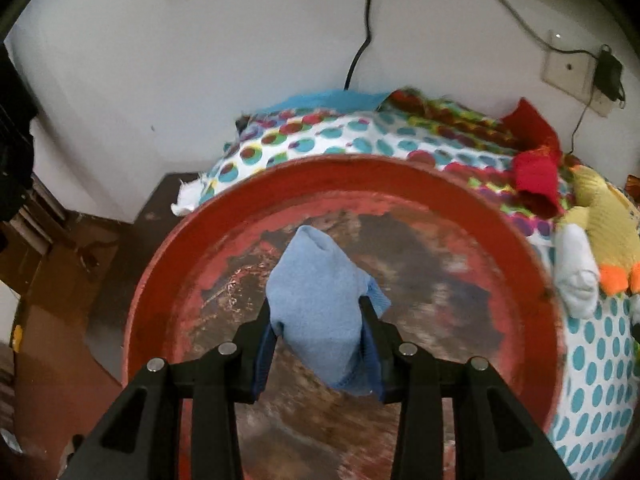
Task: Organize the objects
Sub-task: 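Carry the blue sock over the red tray and open the left gripper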
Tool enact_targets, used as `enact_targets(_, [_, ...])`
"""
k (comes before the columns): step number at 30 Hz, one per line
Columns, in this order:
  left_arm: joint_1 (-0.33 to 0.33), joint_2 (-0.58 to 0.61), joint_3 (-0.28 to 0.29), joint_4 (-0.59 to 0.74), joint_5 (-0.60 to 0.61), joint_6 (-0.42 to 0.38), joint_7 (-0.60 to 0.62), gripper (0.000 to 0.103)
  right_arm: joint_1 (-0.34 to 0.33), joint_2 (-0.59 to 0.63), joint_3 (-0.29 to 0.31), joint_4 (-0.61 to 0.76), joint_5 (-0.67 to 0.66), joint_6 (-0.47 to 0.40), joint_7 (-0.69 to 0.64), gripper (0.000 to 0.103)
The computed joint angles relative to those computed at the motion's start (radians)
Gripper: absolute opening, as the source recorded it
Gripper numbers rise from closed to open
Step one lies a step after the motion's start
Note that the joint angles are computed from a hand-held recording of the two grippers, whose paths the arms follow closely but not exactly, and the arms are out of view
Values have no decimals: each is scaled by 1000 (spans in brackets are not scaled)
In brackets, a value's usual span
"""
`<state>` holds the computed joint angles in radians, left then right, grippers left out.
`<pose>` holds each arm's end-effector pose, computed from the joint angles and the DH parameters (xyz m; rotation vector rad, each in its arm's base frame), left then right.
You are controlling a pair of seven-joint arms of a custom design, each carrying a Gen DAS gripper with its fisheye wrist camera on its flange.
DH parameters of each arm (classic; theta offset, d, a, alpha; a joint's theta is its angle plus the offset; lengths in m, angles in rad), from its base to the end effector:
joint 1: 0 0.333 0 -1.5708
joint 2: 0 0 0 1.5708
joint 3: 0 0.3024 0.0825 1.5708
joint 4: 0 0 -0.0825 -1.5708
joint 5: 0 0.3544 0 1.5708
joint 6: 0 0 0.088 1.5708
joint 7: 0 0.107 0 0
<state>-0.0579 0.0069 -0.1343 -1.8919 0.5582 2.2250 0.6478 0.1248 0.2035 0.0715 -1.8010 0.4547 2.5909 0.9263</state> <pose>0.5586 -0.0916 0.5301 -2.1900 1.3609 -0.2622 0.6199 0.1114 0.4964 -2.1673 1.2619 -0.3843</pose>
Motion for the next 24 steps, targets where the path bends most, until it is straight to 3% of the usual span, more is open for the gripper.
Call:
enact_targets(7, [34, -3, 25, -24, -9, 21, 22, 41, 0, 0, 0, 1, -2, -1, 2, 42])
enact_targets(13, [32, -2, 14, -29, -2, -8, 63, 51, 6, -1, -2, -2, -19, 7, 14, 42])
enact_targets(24, [38, -59, 12, -82, 28, 8, -23, 52, 6, -2, 0, -4, -26, 9, 19, 43])
